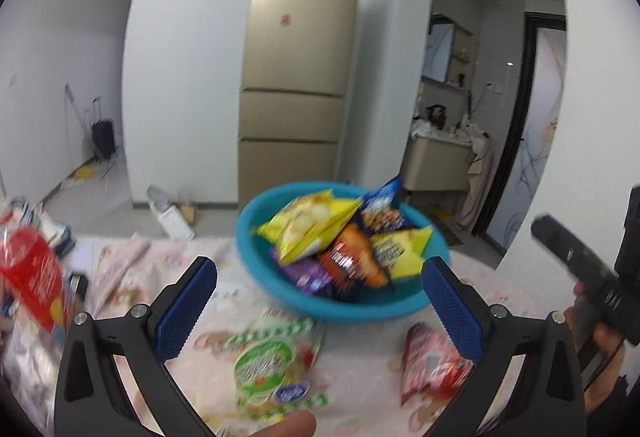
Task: Organize snacks
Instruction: 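Move both tools back toward the remaining snacks on the bed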
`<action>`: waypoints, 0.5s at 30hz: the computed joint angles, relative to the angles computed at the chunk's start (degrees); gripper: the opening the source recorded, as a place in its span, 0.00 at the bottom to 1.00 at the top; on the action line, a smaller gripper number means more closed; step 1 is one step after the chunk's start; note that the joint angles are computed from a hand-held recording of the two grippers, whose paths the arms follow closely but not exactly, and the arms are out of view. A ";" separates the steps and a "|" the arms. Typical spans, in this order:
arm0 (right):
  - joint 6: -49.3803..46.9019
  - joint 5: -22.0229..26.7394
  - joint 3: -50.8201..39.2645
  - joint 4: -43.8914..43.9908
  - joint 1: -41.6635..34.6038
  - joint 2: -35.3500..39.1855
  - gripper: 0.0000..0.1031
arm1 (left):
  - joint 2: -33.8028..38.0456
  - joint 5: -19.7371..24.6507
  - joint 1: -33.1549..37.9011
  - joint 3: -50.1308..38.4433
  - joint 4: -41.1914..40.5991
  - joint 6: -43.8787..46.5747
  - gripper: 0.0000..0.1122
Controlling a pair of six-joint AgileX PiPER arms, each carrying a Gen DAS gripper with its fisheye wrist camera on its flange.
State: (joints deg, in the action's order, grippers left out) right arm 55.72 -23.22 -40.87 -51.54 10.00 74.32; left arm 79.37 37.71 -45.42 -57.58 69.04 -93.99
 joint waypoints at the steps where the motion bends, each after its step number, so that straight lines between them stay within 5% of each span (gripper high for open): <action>1: -1.66 -0.81 1.10 0.38 0.30 0.64 1.00 | -1.29 -0.65 0.48 2.23 0.72 -1.88 0.92; 5: -10.29 -5.31 6.20 5.27 1.12 3.18 1.00 | -6.22 -4.31 2.81 12.82 5.91 -12.50 0.92; 9: -22.34 -9.13 9.76 12.99 4.02 7.03 1.00 | -7.43 -3.22 2.95 21.55 11.50 -24.94 0.92; 11: -30.38 -9.29 10.65 18.07 6.46 8.17 1.00 | -6.55 -3.38 3.97 23.50 9.43 -24.28 0.92; 15: -37.61 -9.29 11.16 21.75 10.03 9.69 1.00 | -7.65 -16.62 10.81 28.41 11.23 -25.50 0.92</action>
